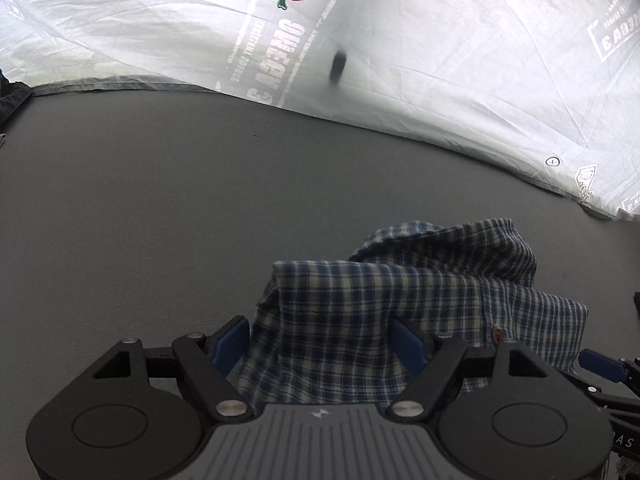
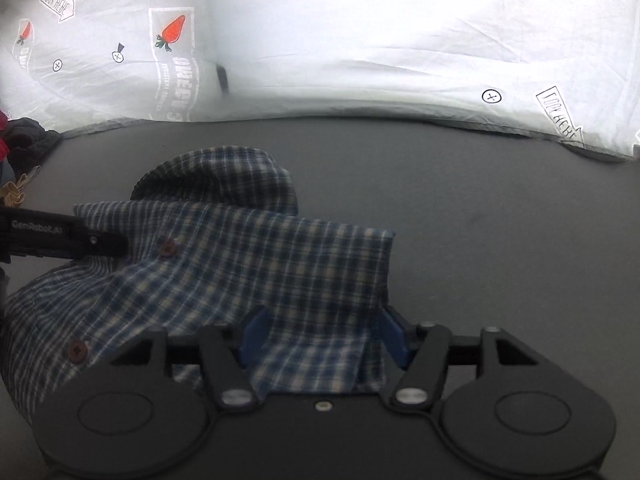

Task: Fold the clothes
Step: 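Lift the folded shirt with both tools and carry it toward the wall corner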

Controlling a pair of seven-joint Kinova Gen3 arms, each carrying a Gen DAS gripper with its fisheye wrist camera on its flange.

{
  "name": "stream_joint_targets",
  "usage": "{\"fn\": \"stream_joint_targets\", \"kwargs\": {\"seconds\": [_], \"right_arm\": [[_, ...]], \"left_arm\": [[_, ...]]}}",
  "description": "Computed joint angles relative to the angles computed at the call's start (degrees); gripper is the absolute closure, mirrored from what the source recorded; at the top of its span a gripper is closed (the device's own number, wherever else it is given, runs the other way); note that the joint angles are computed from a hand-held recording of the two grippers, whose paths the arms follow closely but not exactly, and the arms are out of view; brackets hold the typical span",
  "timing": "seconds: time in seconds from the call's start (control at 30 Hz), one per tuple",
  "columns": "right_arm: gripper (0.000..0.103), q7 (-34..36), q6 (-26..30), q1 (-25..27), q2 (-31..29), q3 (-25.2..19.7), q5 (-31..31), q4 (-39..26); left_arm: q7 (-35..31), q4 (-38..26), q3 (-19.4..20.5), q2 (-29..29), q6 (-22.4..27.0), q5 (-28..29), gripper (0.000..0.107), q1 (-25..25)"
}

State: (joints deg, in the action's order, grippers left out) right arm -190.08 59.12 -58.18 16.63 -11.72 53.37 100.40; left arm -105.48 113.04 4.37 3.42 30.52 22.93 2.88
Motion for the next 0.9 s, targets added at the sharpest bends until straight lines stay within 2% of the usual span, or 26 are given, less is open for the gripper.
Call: {"fn": "stream_joint_targets", "kwargs": {"seconds": [0.13, 0.23, 0.3, 0.37, 0.43, 0.47, 0.53, 0.57, 0.6, 0.67, 0.7, 0.77, 0.8, 0.83, 0.9], "right_arm": [[0.033, -3.39, -7.70, 8.87, -3.81, -5.84, 2.90, 5.85], [0.032, -6.98, -14.70, 16.83, -4.49, -11.07, 6.34, 8.77], [0.027, -10.24, -19.36, 22.14, -3.77, -14.53, 10.41, 10.27], [0.024, -14.29, -24.02, 27.45, -2.97, -17.40, 15.07, 11.78], [0.022, -17.80, -28.68, 31.97, -2.37, -19.60, 19.73, 12.86], [0.022, -18.75, -31.01, 32.79, -2.19, -19.20, 21.38, 13.20], [0.022, -17.86, -35.67, 31.30, -2.26, -15.23, 22.08, 13.37], [0.024, -17.24, -37.13, 29.41, -2.21, -12.57, 21.91, 13.23], [0.027, -16.55, -39.28, 27.76, -2.39, -9.92, 21.45, 13.32], [0.048, -12.59, -42.66, 24.85, -2.34, -5.67, 18.01, 12.94], [0.054, -10.26, -42.95, 23.30, -2.14, -4.23, 15.91, 12.51], [0.065, -5.60, -40.73, 18.03, -1.87, -0.52, 12.95, 11.55], [0.071, -3.70, -38.40, 15.38, -1.84, 0.84, 11.71, 10.87], [0.080, -2.73, -36.19, 12.80, -2.08, 2.20, 11.09, 10.44], [0.084, -3.59, -32.52, 7.78, -2.62, 4.96, 12.19, 10.22]], "left_arm": [[-9.25, -2.96, 4.37, 2.27, 6.86, 7.09, 0.023, -9.98], [-16.24, -5.62, 11.29, 5.96, 11.01, 10.34, 0.023, -17.94], [-20.90, -7.53, 15.52, 8.98, 13.67, 12.46, 0.022, -22.19], [-25.56, -9.03, 15.53, 11.46, 15.60, 14.73, 0.018, -22.20], [-29.13, -10.69, 11.34, 12.68, 17.67, 16.31, 0.014, -18.20], [-31.01, -11.59, 8.69, 13.28, 18.90, 17.27, 0.013, -15.80], [-34.35, -13.00, 4.07, 14.27, 21.05, 19.03, 0.013, -11.68], [-35.56, -12.93, 3.16, 14.29, 21.36, 19.65, 0.014, -10.87], [-36.60, -12.61, 3.31, 14.15, 21.29, 19.96, 0.021, -10.90], [-37.49, -12.30, 3.36, 13.93, 21.70, 20.22, 0.042, -10.88], [-37.60, -12.04, 3.26, 13.76, 21.80, 20.47, 0.053, -10.87], [-39.16, -10.17, 3.02, 12.64, 20.57, 22.34, 0.064, -11.45], [-39.47, -9.43, 2.72, 12.11, 20.15, 23.17, 0.073, -11.70], [-39.10, -9.14, 2.30, 11.72, 20.54, 23.86, 0.079, -12.06], [-39.87, -8.18, 1.70, 10.27, 22.48, 26.71, 0.085, -13.60]]}}
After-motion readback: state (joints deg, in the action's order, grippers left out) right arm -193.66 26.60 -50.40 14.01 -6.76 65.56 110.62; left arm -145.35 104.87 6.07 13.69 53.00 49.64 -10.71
